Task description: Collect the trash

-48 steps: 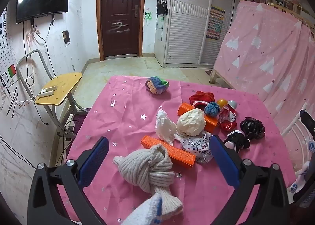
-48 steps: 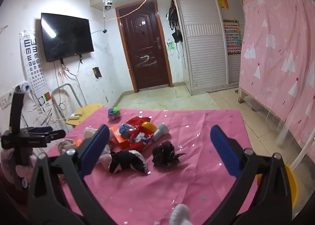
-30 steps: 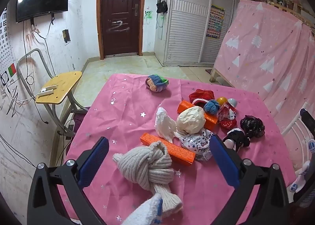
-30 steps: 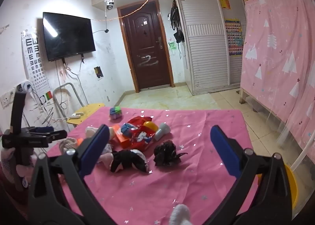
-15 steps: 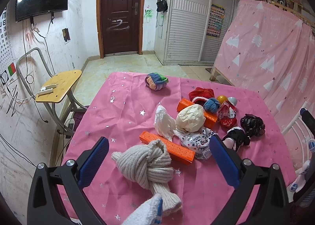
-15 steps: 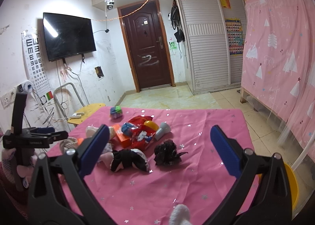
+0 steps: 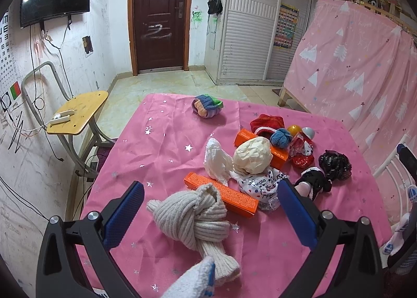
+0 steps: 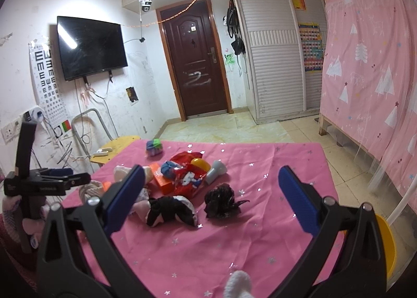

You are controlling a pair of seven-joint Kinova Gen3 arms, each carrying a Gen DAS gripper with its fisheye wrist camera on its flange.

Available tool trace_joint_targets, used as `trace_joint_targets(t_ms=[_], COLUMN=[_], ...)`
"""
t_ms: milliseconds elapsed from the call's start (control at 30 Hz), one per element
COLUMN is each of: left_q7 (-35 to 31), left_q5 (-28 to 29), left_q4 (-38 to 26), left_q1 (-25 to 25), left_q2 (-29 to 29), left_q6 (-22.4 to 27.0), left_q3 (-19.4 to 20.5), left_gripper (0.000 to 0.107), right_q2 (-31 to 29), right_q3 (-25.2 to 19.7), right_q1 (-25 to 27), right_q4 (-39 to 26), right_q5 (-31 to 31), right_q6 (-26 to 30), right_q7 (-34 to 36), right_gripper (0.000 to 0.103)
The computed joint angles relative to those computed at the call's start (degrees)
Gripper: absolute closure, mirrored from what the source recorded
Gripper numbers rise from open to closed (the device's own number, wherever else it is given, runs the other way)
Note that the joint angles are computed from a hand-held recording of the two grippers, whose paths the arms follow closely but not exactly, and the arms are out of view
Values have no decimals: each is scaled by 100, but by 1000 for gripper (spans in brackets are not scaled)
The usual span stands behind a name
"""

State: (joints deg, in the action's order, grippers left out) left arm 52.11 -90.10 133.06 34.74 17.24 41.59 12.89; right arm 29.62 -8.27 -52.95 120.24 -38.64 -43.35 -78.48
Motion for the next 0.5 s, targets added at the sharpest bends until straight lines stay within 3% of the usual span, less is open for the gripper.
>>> trace_joint_targets(t_ms=[500], left_q7=[-14], left_q5=[17], left_q4=[-12], left_q1=[-13], left_q2=[27], left_q6=[-39], left_q3=[-17], left_gripper=[14], right_q2=[27], right_q3=[-24], right_q1=[37], right_q4=[32], right_q5=[61], right_q6=[-22], right_q7=[-51], right_gripper=[4])
